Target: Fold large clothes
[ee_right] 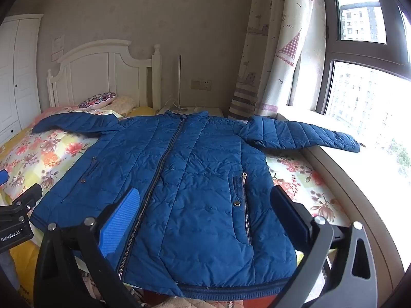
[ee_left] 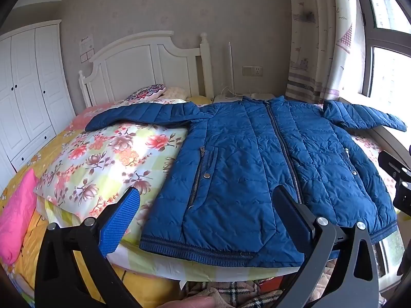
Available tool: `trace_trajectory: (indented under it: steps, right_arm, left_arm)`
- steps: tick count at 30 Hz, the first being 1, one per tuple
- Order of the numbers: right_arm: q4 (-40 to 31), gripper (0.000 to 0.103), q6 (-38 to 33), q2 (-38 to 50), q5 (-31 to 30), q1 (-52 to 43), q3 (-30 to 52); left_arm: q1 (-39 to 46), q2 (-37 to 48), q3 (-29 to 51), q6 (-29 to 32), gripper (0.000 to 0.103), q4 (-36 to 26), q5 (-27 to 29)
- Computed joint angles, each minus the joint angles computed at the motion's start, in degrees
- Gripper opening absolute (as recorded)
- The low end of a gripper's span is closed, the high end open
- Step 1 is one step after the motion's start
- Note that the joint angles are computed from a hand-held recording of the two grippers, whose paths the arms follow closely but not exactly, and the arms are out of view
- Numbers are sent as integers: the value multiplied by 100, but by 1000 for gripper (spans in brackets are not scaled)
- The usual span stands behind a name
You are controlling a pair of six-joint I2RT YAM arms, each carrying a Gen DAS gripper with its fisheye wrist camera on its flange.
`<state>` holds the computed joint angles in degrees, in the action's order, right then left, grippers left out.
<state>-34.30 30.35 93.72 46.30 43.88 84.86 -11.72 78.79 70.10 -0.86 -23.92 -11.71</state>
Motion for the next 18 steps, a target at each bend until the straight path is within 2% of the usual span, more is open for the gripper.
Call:
trace_trajectory:
  steps: [18]
  right_arm:
    - [-32, 101, 30, 23, -5, 16, 28]
  left_arm:
    - [21, -1, -8, 8, 99, 0, 16]
